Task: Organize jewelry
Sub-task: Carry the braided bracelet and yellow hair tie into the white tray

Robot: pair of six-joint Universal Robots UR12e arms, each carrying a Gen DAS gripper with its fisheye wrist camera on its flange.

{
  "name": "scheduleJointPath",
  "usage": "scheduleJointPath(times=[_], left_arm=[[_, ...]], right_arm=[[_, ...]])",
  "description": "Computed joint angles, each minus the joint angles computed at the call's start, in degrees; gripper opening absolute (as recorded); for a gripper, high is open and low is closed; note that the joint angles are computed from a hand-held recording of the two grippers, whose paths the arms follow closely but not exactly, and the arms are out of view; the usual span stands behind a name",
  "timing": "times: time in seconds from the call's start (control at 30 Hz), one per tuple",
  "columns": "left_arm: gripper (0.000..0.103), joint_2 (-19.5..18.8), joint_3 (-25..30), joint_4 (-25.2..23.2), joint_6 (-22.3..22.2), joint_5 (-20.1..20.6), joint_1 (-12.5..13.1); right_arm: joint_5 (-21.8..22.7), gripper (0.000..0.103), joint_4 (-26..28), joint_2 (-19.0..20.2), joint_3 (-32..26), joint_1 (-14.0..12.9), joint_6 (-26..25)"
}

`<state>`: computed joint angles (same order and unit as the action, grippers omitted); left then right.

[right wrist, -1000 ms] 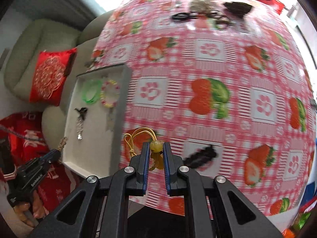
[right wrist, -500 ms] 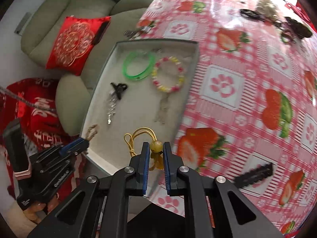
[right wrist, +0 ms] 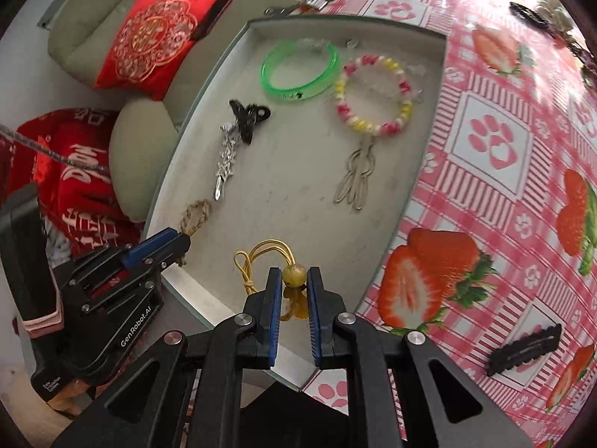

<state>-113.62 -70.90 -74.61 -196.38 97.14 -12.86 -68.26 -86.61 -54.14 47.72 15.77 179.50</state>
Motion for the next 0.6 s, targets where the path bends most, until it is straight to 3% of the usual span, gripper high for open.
scheduleJointPath(times=[0.6], left_arm=[[0.019,-1.5,1.4,-3.6,-0.6,1.8,-0.6]], right_arm=[[-7.9,0.016,0.7,2.4,-1.9,2.0,-3.5]])
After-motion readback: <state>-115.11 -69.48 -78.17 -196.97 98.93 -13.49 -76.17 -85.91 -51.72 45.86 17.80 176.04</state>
